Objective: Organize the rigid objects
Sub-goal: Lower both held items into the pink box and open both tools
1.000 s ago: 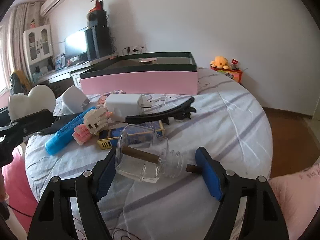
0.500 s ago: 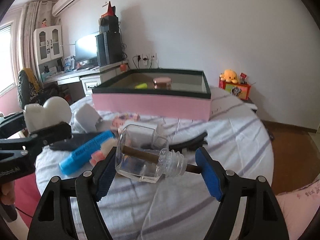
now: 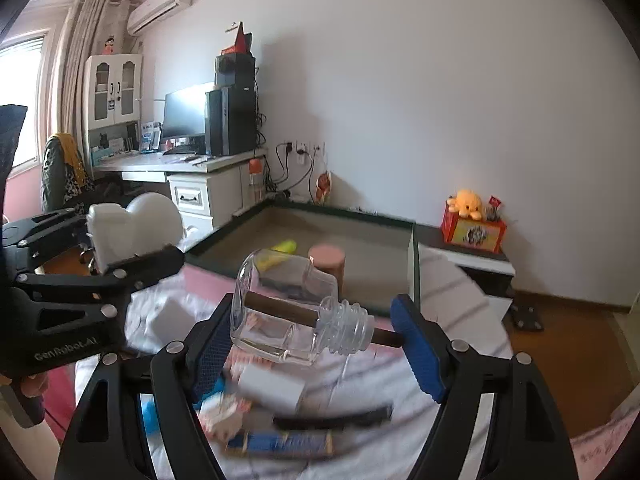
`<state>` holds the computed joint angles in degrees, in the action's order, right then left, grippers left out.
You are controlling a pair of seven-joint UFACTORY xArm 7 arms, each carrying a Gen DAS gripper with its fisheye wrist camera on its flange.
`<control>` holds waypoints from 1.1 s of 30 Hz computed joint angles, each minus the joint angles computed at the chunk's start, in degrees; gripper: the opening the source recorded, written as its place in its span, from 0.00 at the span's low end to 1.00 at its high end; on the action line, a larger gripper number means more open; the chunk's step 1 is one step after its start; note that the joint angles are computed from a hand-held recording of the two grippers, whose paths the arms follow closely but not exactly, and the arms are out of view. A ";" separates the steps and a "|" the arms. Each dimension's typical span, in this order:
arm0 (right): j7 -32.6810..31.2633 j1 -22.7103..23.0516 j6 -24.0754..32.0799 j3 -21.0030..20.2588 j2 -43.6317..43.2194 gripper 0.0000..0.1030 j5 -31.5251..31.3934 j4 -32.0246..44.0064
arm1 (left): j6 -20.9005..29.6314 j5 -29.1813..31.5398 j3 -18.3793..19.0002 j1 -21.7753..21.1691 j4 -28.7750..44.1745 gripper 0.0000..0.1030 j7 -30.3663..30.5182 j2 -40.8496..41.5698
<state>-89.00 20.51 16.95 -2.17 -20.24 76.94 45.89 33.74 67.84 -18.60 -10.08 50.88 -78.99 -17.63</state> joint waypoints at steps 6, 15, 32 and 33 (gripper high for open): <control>4.31 -1.12 -1.00 1.44 7.07 0.76 -6.75 8.10 | -2.19 -4.84 4.34 0.44 7.56 0.54 10.36 6.82; 19.76 -5.72 0.41 5.49 20.74 0.76 -24.12 21.08 | -5.15 -22.45 11.72 0.57 19.00 0.54 30.25 19.16; 52.06 -9.44 3.37 8.68 38.54 0.76 -60.81 35.39 | 0.53 -39.61 18.50 -4.21 32.63 0.54 47.45 35.38; 52.64 -9.89 3.76 9.13 38.41 0.76 -61.73 35.36 | 0.73 -40.09 18.58 -4.32 32.87 0.54 47.89 35.63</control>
<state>-36.36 10.62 20.71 6.96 18.17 15.20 81.26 34.48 27.75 -0.01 -14.40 83.75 -31.10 18.00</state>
